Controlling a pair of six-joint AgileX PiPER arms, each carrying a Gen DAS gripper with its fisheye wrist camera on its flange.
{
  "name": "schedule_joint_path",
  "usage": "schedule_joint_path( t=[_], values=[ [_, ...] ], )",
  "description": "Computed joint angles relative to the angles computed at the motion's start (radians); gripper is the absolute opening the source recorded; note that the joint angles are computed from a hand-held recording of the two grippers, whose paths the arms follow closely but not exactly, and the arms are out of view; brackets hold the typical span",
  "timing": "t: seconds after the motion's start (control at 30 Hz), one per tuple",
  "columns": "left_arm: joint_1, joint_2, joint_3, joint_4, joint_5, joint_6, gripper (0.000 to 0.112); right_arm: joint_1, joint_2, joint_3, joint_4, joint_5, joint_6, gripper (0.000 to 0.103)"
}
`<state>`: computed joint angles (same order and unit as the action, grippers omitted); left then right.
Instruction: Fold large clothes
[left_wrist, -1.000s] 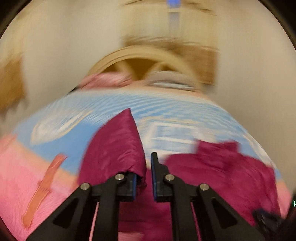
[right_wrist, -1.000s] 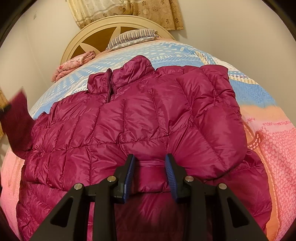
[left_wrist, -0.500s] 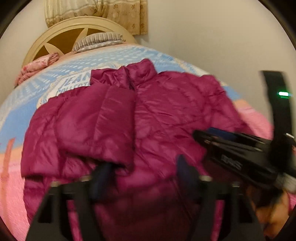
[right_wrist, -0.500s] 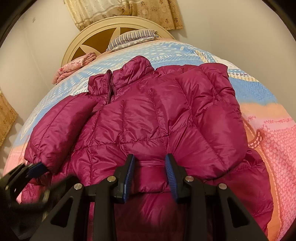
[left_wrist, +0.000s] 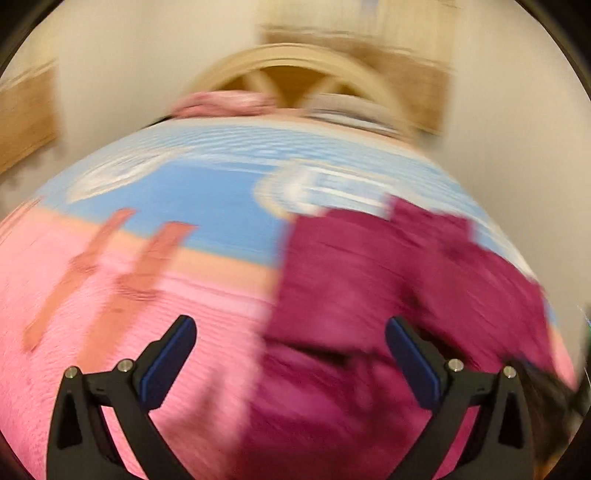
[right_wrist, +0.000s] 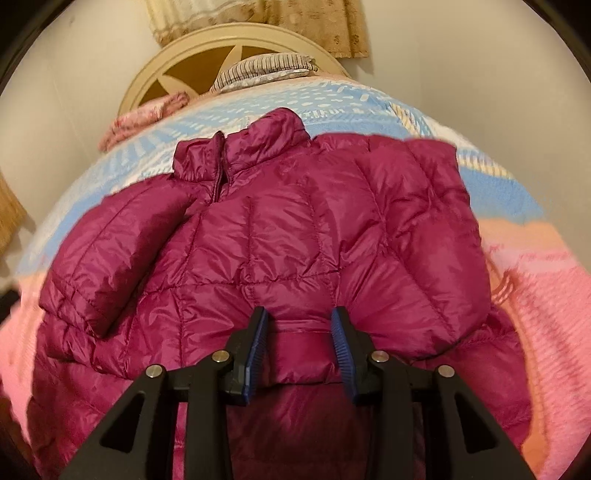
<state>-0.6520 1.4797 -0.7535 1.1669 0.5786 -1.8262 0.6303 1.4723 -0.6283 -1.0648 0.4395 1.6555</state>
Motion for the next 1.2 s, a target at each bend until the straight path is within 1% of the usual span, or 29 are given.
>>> schedule_joint_path(
  t=[0.03, 0.1, 0.13, 0.17, 0.2, 0.23, 0.27, 0.3, 0.4, 0.43, 0.5, 0.53, 0.57, 0.6, 0.63, 0.67, 0.7, 0.73, 0.77, 0.83, 0.87, 0.9, 0.97, 1.03, 1.07, 1.1, 1.17, 1.2],
  values=[
    [0.041, 0.033, -0.022, -0.019, -0.015, -0.008, 0.103, 0.02, -0.007, -0.014, 0.027, 0.02, -0.03, 0.042],
    [0.108, 0.103, -0.066, -0.085, -0.087, 0.031, 0.103, 0.051, -0.064, -0.016, 0.037, -0.008, -0.032, 0.043],
    [0.115, 0.129, -0.074, -0.095, -0.097, 0.036, 0.103, 0.072, -0.089, -0.021, 0.025, -0.019, -0.015, 0.047],
    [0.109, 0.174, -0.099, -0.123, -0.085, 0.057, 0.103, 0.093, -0.104, -0.032, 0.016, -0.022, -0.006, 0.057],
    [0.109, 0.206, -0.121, -0.155, -0.08, 0.089, 0.103, 0.125, -0.113, -0.057, -0.003, -0.023, 0.006, 0.063],
    [0.115, 0.229, -0.121, -0.181, -0.099, 0.113, 0.103, 0.149, -0.11, -0.081, -0.031, -0.023, 0.027, 0.073],
    [0.117, 0.243, -0.115, -0.186, -0.12, 0.108, 0.103, 0.17, -0.098, -0.107, -0.059, -0.028, 0.045, 0.077],
    [0.113, 0.247, -0.105, -0.166, -0.125, 0.079, 0.103, 0.184, -0.077, -0.139, -0.049, -0.028, 0.023, 0.077],
    [0.082, 0.237, -0.092, -0.11, -0.1, 0.009, 0.103, 0.208, 0.075, -0.296, 0.112, -0.018, -0.196, 0.077],
    [0.081, 0.234, -0.082, -0.086, -0.108, -0.023, 0.103, 0.217, 0.129, -0.344, 0.142, -0.007, -0.244, 0.077],
    [0.08, 0.221, -0.059, -0.034, -0.126, -0.087, 0.103, 0.226, 0.212, -0.422, 0.21, 0.022, -0.343, 0.077],
    [0.098, 0.229, -0.061, -0.012, -0.143, -0.098, 0.103, 0.226, 0.25, -0.463, 0.261, 0.046, -0.414, 0.077],
    [0.097, 0.227, -0.055, 0.0, -0.144, -0.113, 0.103, 0.227, 0.278, -0.493, 0.281, 0.086, -0.446, 0.077],
    [0.102, 0.228, -0.049, 0.014, -0.148, -0.122, 0.103, 0.227, 0.278, -0.489, 0.275, 0.096, -0.437, 0.077],
    [0.113, 0.234, -0.056, 0.014, -0.152, -0.11, 0.103, 0.21, 0.26, -0.464, 0.269, 0.073, -0.419, 0.07],
    [0.112, 0.234, -0.057, 0.016, -0.153, -0.111, 0.103, 0.178, 0.223, -0.421, 0.289, 0.021, -0.414, 0.057],
    [0.114, 0.232, -0.054, 0.025, -0.159, -0.119, 0.103, 0.147, 0.192, -0.385, 0.312, -0.016, -0.417, 0.052],
    [0.12, 0.23, -0.051, 0.033, -0.166, -0.123, 0.103, 0.111, 0.153, -0.339, 0.313, -0.058, -0.388, 0.051],
    [0.124, 0.232, -0.052, 0.041, -0.171, -0.131, 0.103, 0.075, 0.098, -0.273, 0.28, -0.096, -0.319, 0.051],
    [0.125, 0.228, -0.043, 0.061, -0.178, -0.152, 0.103, 0.015, 0.033, -0.178, 0.221, -0.123, -0.234, 0.051],
    [0.123, 0.225, -0.039, 0.065, -0.178, -0.159, 0.103, -0.029, 0.013, -0.133, 0.236, -0.146, -0.247, 0.051],
    [0.118, 0.214, -0.026, 0.075, -0.177, -0.173, 0.103, -0.058, -0.006, -0.096, 0.249, -0.15, -0.252, 0.051],
    [0.113, 0.206, -0.017, 0.082, -0.176, -0.185, 0.103, -0.115, -0.049, -0.021, 0.273, -0.132, -0.258, 0.051],
    [0.11, 0.206, -0.016, 0.084, -0.174, -0.187, 0.103, -0.179, -0.101, 0.036, 0.351, -0.154, -0.344, 0.051],
    [0.109, 0.204, -0.014, 0.083, -0.172, -0.186, 0.103, -0.2, -0.147, 0.068, 0.377, -0.156, -0.369, 0.05],
    [0.109, 0.203, -0.013, 0.083, -0.172, -0.185, 0.103, -0.202, -0.175, 0.076, 0.368, -0.136, -0.356, 0.05],
    [0.109, 0.204, -0.013, 0.086, -0.173, -0.191, 0.103, -0.19, -0.248, 0.092, 0.308, -0.084, -0.274, 0.051],
    [0.109, 0.204, -0.013, 0.086, -0.173, -0.191, 0.103, -0.192, -0.288, 0.101, 0.291, -0.082, -0.251, 0.051]
  ],
)
